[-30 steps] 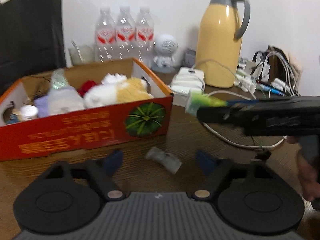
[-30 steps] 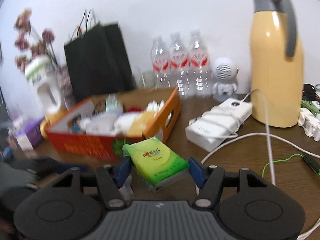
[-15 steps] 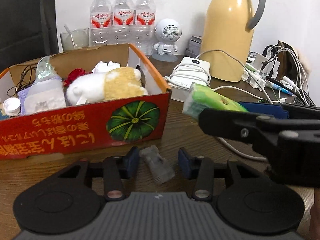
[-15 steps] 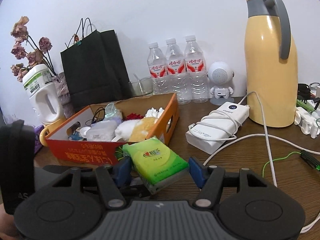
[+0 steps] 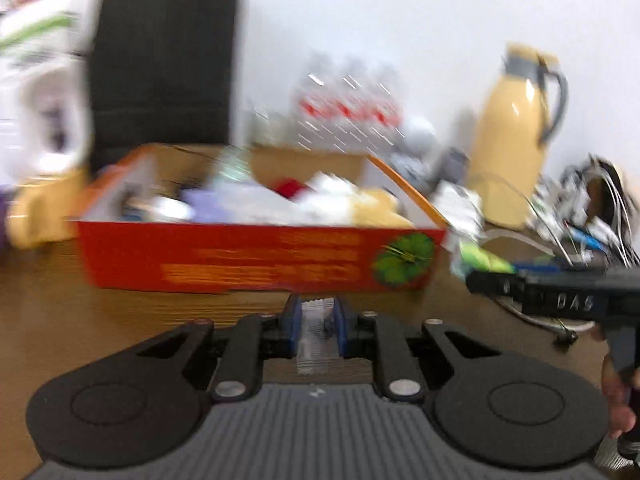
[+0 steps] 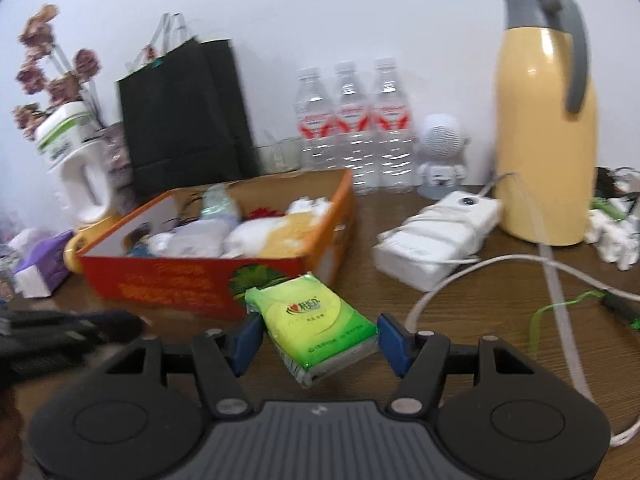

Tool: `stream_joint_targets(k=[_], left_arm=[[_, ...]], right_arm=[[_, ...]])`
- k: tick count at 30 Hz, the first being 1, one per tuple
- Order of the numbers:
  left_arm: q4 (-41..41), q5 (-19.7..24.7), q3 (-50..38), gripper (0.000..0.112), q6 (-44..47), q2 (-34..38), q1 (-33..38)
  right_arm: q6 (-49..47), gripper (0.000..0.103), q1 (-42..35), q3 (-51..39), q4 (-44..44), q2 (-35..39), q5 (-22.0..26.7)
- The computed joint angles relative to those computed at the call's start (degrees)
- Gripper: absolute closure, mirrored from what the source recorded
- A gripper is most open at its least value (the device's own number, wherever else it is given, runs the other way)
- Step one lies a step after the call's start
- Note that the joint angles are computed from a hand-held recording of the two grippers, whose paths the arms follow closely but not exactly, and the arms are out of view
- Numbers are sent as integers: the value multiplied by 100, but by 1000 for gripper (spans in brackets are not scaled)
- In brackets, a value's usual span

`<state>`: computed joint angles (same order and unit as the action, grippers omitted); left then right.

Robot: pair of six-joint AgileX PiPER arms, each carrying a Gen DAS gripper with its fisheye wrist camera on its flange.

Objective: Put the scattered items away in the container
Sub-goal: 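Carry the tissue pack and wrapper with both grippers over the box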

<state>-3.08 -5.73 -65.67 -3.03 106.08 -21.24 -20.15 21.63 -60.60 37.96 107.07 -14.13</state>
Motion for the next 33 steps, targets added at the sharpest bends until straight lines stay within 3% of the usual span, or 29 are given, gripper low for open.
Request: stream_joint_targets(k=[2, 4, 6, 10, 15, 22, 29, 33], left_arm=[[-828, -405, 654, 95, 798, -500, 119], [-1046, -732, 1221, 95, 1052, -981, 223], [-1132, -950, 1671, 95, 1208, -1396, 283], [-1231, -1707, 2867, 95, 1524, -2240, 314], [-2093, -1800, 3909, 95, 2126, -3234, 55], [-1676, -1858, 4710, 95, 1895, -4253, 58], [-2063, -2453, 4959, 95, 2290, -4415, -243], [-1861, -2492, 4855, 94, 2055, -4107, -238]], right_arm=[[-69, 41, 258, 39, 156, -34, -80], [-881, 41, 728, 205, 1151, -195, -428], [-1586, 41, 1398, 450, 2209, -431, -1130], [-1554, 41, 2630, 993, 3005, -841, -2352], [-2199, 41, 4108, 1285, 4157, -1015, -3775], [-2174, 41, 5506, 1479, 5051, -1067, -5081], [-1591, 41, 5599, 1346, 5244, -897, -5455], [-1391, 41, 5425, 1262, 5169, -713, -5260]])
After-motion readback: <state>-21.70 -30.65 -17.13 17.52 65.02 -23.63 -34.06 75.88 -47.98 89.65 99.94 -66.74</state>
